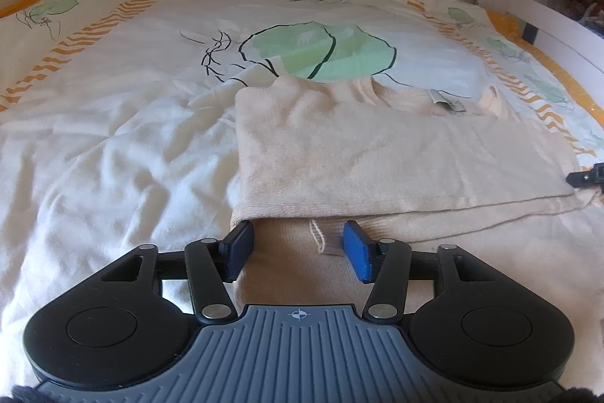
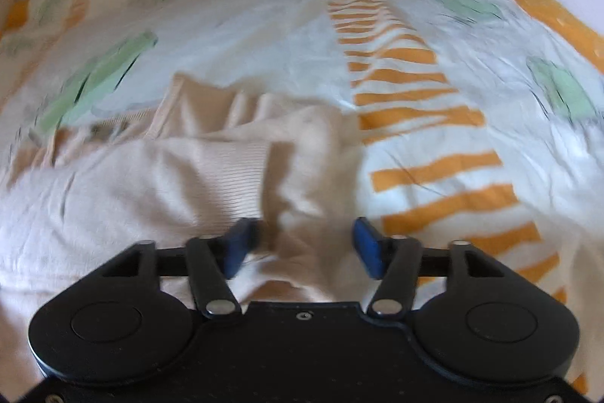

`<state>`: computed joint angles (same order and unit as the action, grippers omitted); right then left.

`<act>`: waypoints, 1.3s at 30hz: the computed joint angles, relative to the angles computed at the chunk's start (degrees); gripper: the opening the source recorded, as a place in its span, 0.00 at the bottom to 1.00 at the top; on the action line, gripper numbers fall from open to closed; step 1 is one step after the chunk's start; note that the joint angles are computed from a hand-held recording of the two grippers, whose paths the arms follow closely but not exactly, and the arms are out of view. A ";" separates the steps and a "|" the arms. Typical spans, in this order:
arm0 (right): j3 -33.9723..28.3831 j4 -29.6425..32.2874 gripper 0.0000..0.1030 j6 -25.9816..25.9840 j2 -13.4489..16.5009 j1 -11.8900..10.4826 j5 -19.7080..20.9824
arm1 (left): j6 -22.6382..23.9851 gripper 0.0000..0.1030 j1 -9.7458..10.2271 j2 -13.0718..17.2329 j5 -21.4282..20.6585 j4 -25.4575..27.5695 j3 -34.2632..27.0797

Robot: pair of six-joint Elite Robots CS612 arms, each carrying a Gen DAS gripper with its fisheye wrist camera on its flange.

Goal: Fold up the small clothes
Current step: 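Release and withdraw the right gripper from the folded sweater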

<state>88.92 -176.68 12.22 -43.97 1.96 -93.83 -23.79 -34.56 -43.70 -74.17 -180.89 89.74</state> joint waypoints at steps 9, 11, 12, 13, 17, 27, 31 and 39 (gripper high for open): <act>6.19 -7.87 0.74 -0.36 -1.91 -1.49 1.99 | 6.01 0.90 -1.25 1.46 1.58 -2.28 -0.59; 7.50 -9.45 0.75 -1.38 -2.37 -1.58 2.68 | 5.60 0.91 -1.07 1.55 0.88 -3.16 -0.41; 7.84 -9.72 0.75 -1.95 -2.48 -1.56 2.69 | 5.19 0.92 -0.89 1.60 0.22 -3.81 -0.27; 8.17 -9.78 0.76 -2.81 -2.57 -1.43 2.43 | 4.89 0.92 -0.75 1.62 -0.32 -4.36 -0.13; 8.09 -10.55 0.78 -6.30 -2.15 -0.61 0.06 | 5.09 0.93 -0.75 1.63 -0.45 -4.67 0.01; 7.30 -10.34 0.82 -1.85 -1.37 -0.13 -7.97 | 5.33 0.94 -0.89 1.62 -0.09 -4.49 -0.05; 8.91 -10.86 0.83 -0.76 -2.85 -0.24 -7.57 | 5.32 0.94 -0.91 1.61 -0.07 -4.40 -0.07; 6.33 -13.89 0.84 0.96 -1.89 -0.81 -1.22 | 4.15 0.92 -1.04 0.35 -0.43 -3.62 0.89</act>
